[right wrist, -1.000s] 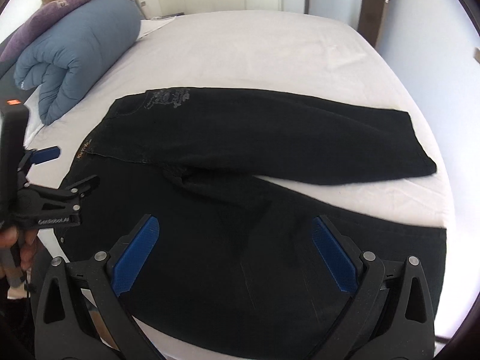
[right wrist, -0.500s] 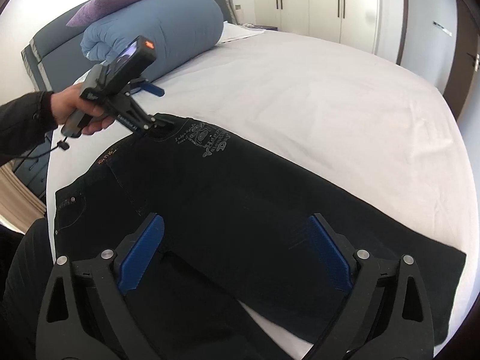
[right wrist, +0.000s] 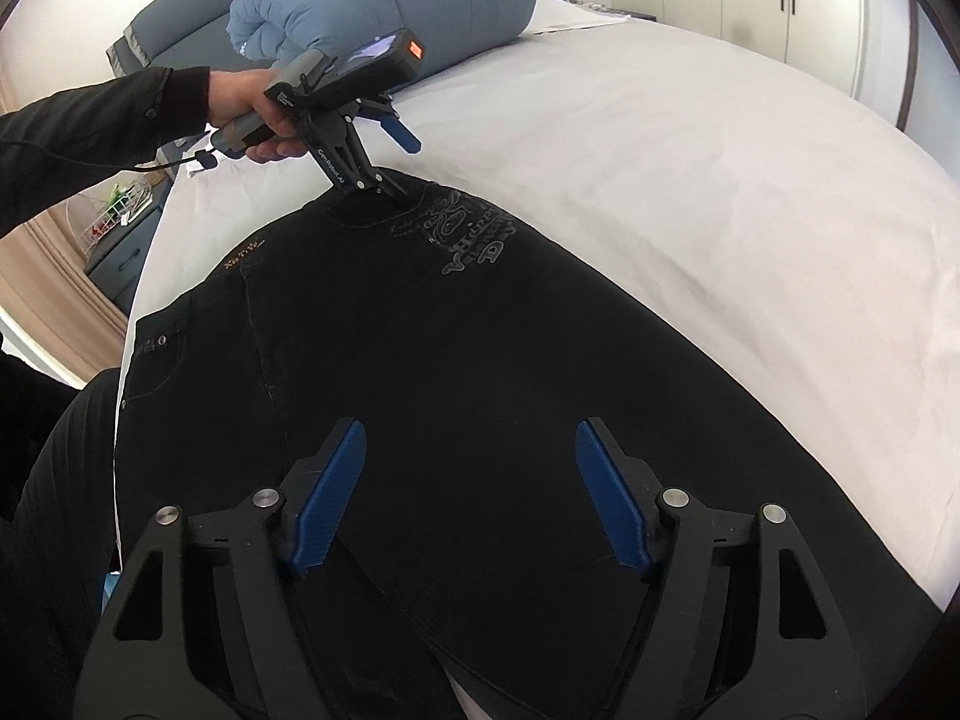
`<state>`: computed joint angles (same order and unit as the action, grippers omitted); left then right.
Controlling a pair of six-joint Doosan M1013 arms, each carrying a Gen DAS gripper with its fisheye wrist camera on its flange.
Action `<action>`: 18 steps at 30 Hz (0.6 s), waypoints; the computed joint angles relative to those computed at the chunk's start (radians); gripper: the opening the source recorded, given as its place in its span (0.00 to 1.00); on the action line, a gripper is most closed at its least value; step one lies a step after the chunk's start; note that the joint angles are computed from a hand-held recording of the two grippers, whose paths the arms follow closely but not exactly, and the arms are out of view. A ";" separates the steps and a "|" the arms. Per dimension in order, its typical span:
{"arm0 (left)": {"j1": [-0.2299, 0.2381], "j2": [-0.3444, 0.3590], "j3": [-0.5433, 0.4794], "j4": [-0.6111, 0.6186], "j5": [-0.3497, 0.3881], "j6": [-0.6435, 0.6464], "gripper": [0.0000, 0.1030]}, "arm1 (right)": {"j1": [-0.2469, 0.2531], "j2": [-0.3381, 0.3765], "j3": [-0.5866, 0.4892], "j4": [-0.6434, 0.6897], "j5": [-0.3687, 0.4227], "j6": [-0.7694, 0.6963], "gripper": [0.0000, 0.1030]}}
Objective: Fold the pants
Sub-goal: 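Grasp the jeans waistband with the left tool while the right tool grasps the waistband corner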
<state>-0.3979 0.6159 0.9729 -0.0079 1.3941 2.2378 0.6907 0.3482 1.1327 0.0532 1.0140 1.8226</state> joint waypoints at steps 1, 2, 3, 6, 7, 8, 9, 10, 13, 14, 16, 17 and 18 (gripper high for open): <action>0.006 0.011 -0.013 -0.019 0.023 -0.010 0.84 | -0.002 0.007 -0.010 0.011 0.008 -0.016 0.65; 0.012 0.020 -0.026 -0.043 0.048 -0.020 0.79 | -0.005 0.016 -0.023 0.024 0.016 -0.037 0.65; 0.017 0.025 -0.033 -0.062 0.065 -0.023 0.76 | -0.007 0.024 -0.034 0.031 0.021 -0.049 0.64; 0.019 0.017 -0.027 -0.087 0.075 -0.020 0.32 | -0.016 0.051 -0.075 0.042 0.059 -0.082 0.64; 0.019 0.013 -0.027 -0.082 0.072 -0.021 0.21 | -0.022 0.059 -0.088 0.047 0.068 -0.089 0.63; 0.018 0.006 -0.019 -0.071 0.061 -0.017 0.18 | -0.027 0.067 -0.099 0.051 0.073 -0.094 0.62; 0.020 -0.002 -0.013 -0.058 0.050 -0.010 0.15 | -0.032 0.080 -0.114 0.053 0.081 -0.095 0.61; 0.017 -0.013 0.002 -0.052 0.033 -0.010 0.13 | -0.035 0.089 -0.127 0.049 0.089 -0.094 0.60; 0.010 -0.069 0.076 -0.035 -0.065 0.016 0.08 | -0.043 0.128 -0.184 0.039 0.124 -0.113 0.53; 0.007 -0.097 0.118 -0.030 -0.107 0.021 0.06 | -0.045 0.143 -0.206 0.038 0.140 -0.122 0.49; 0.001 -0.146 0.180 -0.018 -0.190 0.043 0.06 | -0.051 0.174 -0.254 0.039 0.176 -0.145 0.42; 0.000 -0.168 0.207 -0.019 -0.223 0.054 0.06 | -0.052 0.189 -0.277 0.036 0.195 -0.152 0.39; 0.000 -0.195 0.240 -0.021 -0.260 0.063 0.06 | -0.053 0.206 -0.303 0.026 0.214 -0.155 0.39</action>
